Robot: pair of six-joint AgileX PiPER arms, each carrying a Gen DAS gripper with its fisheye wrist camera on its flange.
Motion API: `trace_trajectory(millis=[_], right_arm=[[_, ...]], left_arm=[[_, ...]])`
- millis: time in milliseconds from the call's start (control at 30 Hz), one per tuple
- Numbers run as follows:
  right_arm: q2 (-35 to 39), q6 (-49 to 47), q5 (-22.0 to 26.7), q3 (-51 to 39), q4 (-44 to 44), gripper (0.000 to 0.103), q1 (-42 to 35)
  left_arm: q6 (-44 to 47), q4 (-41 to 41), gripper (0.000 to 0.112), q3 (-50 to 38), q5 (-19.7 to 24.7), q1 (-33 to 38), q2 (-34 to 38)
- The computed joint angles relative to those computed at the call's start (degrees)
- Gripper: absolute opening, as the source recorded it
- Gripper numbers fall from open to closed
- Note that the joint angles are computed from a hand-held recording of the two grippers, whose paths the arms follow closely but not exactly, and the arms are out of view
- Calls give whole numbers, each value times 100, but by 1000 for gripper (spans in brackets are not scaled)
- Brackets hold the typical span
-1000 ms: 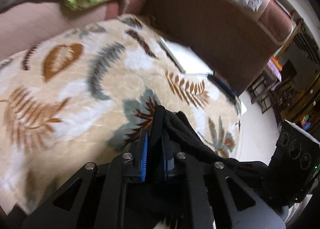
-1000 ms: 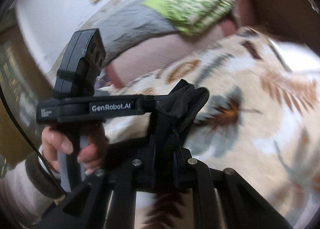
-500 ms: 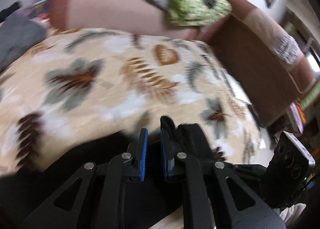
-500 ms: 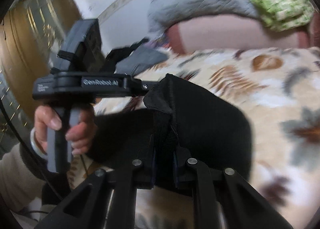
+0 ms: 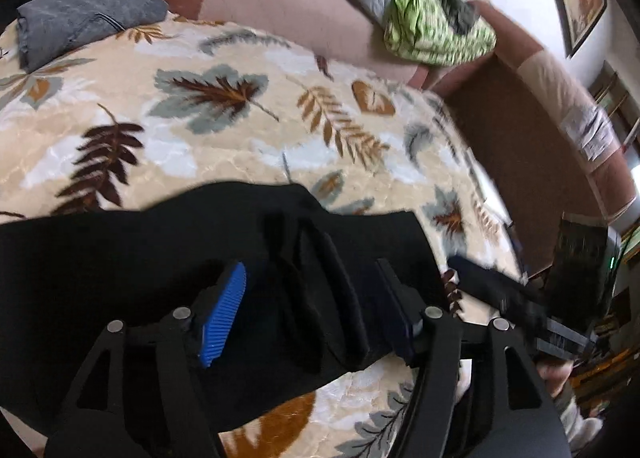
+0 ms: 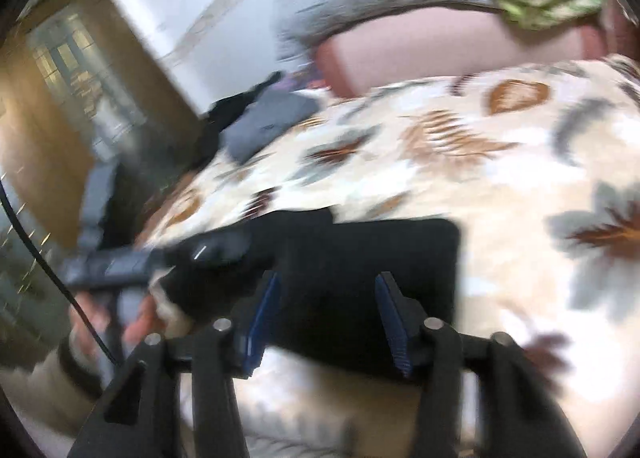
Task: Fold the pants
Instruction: 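Release the folded pants and flatten them with both grippers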
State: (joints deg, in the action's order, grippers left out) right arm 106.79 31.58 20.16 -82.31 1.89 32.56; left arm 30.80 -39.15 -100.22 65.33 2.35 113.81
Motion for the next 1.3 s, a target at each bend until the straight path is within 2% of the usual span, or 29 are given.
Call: trace_trajectory(millis=[100, 233, 333, 400, 467, 567, 767, 933, 1100, 1200, 1300], right_arm=[[301, 155, 290, -262, -205, 41, -80], [373, 607, 390, -282, -806, 40, -4], [369, 551, 316, -225, -663, 40, -47], [217, 631, 328, -76, -709, 40, -28], [219, 745, 416, -154, -835, 41, 16], [200, 743, 513, -266, -821, 43, 75], [230, 838, 571, -468, -963, 43, 204], [397, 672, 602, -560, -752, 43, 212], [580, 509, 631, -594, -591, 43, 201], [485, 584, 840, -712, -750, 43, 261], [417, 525, 850, -802, -788, 43, 336]], left_arm=[[-300, 499, 64, 312, -410, -397, -124], [-905, 1293, 64, 623, -985, -849, -198], [-1089, 1548, 64, 878, -1437, -1022, -329], [-1216, 1690, 47, 969, -1608, -1076, -385], [-1121, 1591, 19, 931, -1543, -1049, -374], [-1135, 1485, 12, 888, -1425, -973, -424], [-972, 1419, 12, 985, -1454, -848, -676], [-1074, 1445, 12, 945, -1436, -745, -573], [-1107, 1428, 12, 1210, -1677, -736, -521], [-1170, 1408, 17, 1195, -1620, -685, -595], [-1161, 1308, 19, 1253, -1608, -512, -748]])
